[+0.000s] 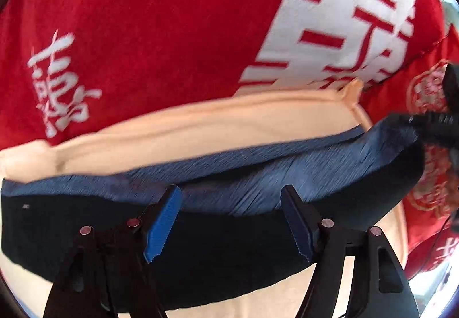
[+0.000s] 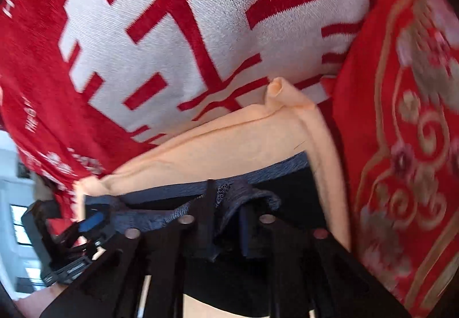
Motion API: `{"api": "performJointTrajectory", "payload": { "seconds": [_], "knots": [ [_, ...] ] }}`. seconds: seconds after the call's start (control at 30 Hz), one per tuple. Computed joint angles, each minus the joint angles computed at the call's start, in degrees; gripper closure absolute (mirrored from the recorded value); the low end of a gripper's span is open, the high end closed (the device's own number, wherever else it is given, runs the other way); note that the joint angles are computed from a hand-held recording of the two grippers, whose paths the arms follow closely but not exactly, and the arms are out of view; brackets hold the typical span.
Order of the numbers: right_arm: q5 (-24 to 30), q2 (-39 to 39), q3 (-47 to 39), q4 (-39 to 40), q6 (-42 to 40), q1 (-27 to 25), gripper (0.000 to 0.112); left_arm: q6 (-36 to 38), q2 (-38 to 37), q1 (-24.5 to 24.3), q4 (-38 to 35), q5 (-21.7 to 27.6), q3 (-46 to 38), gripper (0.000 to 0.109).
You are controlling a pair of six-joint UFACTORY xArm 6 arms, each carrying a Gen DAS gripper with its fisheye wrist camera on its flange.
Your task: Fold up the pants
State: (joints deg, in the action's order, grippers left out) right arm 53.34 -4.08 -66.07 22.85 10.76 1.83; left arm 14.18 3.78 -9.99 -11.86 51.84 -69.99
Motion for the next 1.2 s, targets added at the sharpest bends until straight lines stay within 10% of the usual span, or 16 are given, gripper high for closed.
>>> {"api": "performJointTrajectory", "payload": {
  "seconds": [0.03, 0.07, 0.4, 0.57, 0.7, 0.8, 1.0, 1.2],
  "knots": [
    [0.57, -0.13, 0.03, -2.51, 0.95, 0.14, 0.02, -1.55, 0.18, 0.21, 3.05, -0.2, 0.92, 0.033],
    [-1.25, -0.45, 0.24, -5.39, 2.05, 0.67, 0.014, -2.46, 0.29, 0.38, 5.18, -0.92, 1.94, 0.033],
    [-1.85, -19.1, 21.77, -7.08, 18.94, 4.21, 0.025, -9.75, 5.05, 2.96, 12.61, -3.59, 4.86, 0.022],
    [-7.36, -18.49, 28.22, -6.2, 25.93, 3.3, 0.096, -8.12, 5.91, 2.97, 12.81, -4.02, 4.0, 0.022],
    [-7.46, -17.1, 24.37, -15.08, 25.37, 4.86, 0.097, -8.35, 6.27, 3.01, 14.2, -3.76, 3.57, 0.022],
    [-0.4, -15.77, 23.5, -15.69, 26.69, 3.53, 0.066, -8.35, 7.9, 3.62, 13.16, -2.21, 1.45, 0.022],
    [-4.64, -20.56, 22.27, -15.16, 21.98, 5.77, 0.052, -6.62, 9.28, 3.86, 9.94, -0.69, -4.01, 0.022],
    [-11.49, -0.17, 9.57, -0.63, 2.77, 7.91, 0.052, -11.58, 19.09, 1.39, 11.2, -3.57, -13.95, 0.022]
  ]
}}
